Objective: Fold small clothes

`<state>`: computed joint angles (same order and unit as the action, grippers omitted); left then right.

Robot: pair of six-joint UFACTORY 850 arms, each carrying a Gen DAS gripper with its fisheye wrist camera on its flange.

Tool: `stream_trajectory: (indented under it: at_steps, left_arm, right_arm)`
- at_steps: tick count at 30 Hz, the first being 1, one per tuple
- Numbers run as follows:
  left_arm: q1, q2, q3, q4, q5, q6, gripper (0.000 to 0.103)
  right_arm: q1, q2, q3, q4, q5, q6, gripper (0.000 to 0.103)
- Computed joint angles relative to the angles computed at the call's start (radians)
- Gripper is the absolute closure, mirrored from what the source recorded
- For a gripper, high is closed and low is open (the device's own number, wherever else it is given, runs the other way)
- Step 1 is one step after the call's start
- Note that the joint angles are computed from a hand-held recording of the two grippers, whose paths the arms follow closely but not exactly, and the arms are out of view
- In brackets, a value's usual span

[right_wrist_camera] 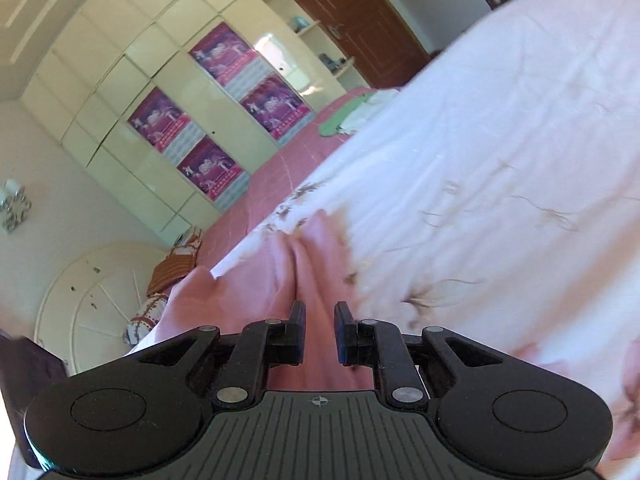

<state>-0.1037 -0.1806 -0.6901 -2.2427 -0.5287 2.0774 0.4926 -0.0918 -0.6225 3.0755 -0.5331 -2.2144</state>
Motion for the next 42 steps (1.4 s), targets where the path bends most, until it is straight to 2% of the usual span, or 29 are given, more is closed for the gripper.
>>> stream_trajectory:
  at_steps: [1,2,3,4,5,7,8,10,11,13,15,17,22,25,27,31,34,36,38,40,42]
  left_arm:
    - [0.025,0.036,0.038,-0.022,-0.038,0.018,0.049]
    - [0.060,0.073,0.077,-0.052,-0.076,0.032,0.044]
    - [0.098,0.102,0.109,-0.091,-0.109,0.058,0.043]
    - [0.130,0.125,0.135,-0.137,-0.117,0.100,0.041]
    - [0.153,0.142,0.151,-0.208,-0.094,0.168,0.043]
    - [0.176,0.137,0.131,-0.346,0.008,0.300,0.044]
    - [0.190,0.118,0.120,-0.352,0.034,0.311,0.046]
    - [0.220,0.063,0.082,-0.254,0.102,0.247,0.044]
    - [0.243,0.039,0.077,-0.182,0.107,0.197,0.043]
    - [0.292,0.028,0.109,-0.143,0.021,0.151,0.041]
    - [0.284,0.033,0.111,-0.165,0.027,0.167,0.041]
    - [0.279,0.033,0.114,-0.192,0.027,0.189,0.040]
    - [0.304,0.028,0.114,-0.113,-0.002,0.134,0.040]
    - [0.306,0.028,0.110,-0.091,-0.002,0.124,0.040]
    - [0.307,0.025,0.110,-0.091,-0.007,0.126,0.040]
    - [0.304,0.025,0.113,-0.109,-0.010,0.142,0.039]
    - [0.310,0.034,0.091,-0.030,0.015,0.066,0.042]
    - [0.317,0.052,0.091,-0.100,-0.023,0.156,0.041]
    - [0.313,0.042,0.058,-0.170,0.006,0.218,0.043]
    - [0.320,-0.001,-0.001,-0.089,0.041,0.113,0.040]
    - [0.317,-0.043,-0.049,-0.008,0.074,0.036,0.039]
  right_arm:
    - [-0.013,0.020,0.015,-0.021,-0.006,0.016,0.076]
    - [-0.018,0.038,0.031,-0.017,-0.022,0.007,0.046]
    - [-0.012,0.053,0.043,0.004,-0.043,-0.018,0.034]
    - [-0.015,0.062,0.052,-0.018,-0.068,-0.009,0.031]
    - [-0.023,0.063,0.051,-0.080,-0.086,0.037,0.031]
    - [-0.024,0.043,0.034,-0.184,-0.124,0.106,0.031]
    - [-0.019,0.029,0.016,-0.216,-0.123,0.121,0.034]
    - [0.000,-0.013,-0.034,-0.272,-0.102,0.150,0.041]
    - [0.008,-0.031,-0.056,-0.286,-0.083,0.153,0.043]
    - [0.029,-0.072,-0.106,-0.286,-0.026,0.122,0.046]
    - [0.034,-0.109,-0.148,-0.357,0.031,0.168,0.047]
    - [0.045,-0.130,-0.174,-0.351,0.085,0.135,0.047]
    - [0.035,-0.190,-0.226,-0.396,0.116,0.140,0.047]
    - [0.007,-0.232,-0.272,-0.631,0.101,0.361,0.047]
    - [-0.009,-0.236,-0.278,-0.709,0.043,0.415,0.047]
    - [-0.004,-0.275,-0.335,-0.801,0.097,0.472,0.052]
    - [0.003,-0.292,-0.374,-0.891,0.123,0.525,0.052]
    - [0.019,-0.303,-0.399,-0.917,0.176,0.526,0.057]
    - [0.032,-0.301,-0.408,-0.923,0.213,0.506,0.061]
    - [0.045,-0.307,-0.421,-0.913,0.251,0.458,0.062]
    - [0.067,-0.301,-0.421,-0.815,0.300,0.332,0.065]
